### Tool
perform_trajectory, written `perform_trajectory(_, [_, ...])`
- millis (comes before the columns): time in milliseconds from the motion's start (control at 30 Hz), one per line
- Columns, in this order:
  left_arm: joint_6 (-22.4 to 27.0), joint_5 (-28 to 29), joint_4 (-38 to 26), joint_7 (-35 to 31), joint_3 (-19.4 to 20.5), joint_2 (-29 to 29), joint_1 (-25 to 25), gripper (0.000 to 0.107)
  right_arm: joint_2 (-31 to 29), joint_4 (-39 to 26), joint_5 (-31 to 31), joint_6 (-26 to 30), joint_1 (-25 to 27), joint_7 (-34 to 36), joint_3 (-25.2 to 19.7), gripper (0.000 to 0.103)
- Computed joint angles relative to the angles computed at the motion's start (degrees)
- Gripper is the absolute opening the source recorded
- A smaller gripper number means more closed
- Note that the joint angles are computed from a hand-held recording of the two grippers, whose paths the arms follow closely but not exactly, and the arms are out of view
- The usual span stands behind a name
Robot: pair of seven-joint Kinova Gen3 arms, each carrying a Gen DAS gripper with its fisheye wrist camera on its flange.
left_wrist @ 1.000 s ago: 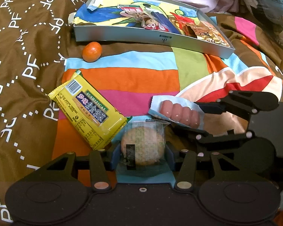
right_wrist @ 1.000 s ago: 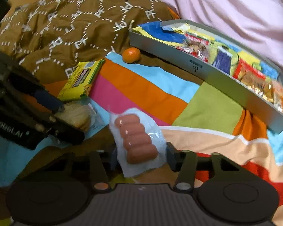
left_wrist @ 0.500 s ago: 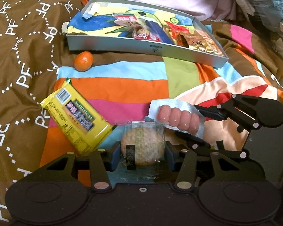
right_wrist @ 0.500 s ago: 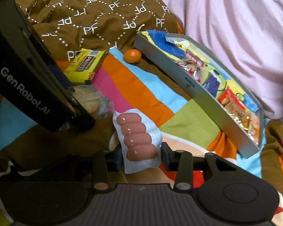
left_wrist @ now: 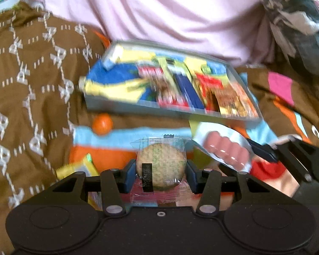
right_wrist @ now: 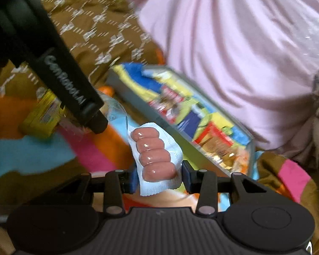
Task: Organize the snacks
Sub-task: 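Lift and carry the cracker and sausage pack over the tray with both tools, then open the left tool over the tray while the right tool releases the sausage pack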
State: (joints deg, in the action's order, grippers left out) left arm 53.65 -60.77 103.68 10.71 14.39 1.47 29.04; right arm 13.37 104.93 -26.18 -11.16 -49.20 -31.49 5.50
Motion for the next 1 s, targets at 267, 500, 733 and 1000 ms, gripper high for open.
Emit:
perform_trajectory(267, [2.57,-4.54,-9.0,-2.33,-3.44,3.98,-1.85,0.05,3.76,-6.32,0.15,-3.07,5.74,-9.85,-4.22,0.045])
perform_trajectory(500, [3.07,-4.63,-18.01,-6.95,-8.0,9.66,-1.93,0.05,8.39,-12.75,0.61,-3.0,6.08,-17.19,-3.41,0.045])
perform_trajectory(733, [3.7,-0.67,-22.66,-9.12,-12.54,13.82,-1.41,0.05,11.84,-17.56,5.11,-0.88,7.4,-24.68,-4.5,0.046])
perform_trajectory(1000, [2.77,2.75,-23.21,-9.87,-15.43,16.33,-1.68,0.05,15.72,-23.98,10.03,5.66,8.35,-32.14,-5.03,0.046])
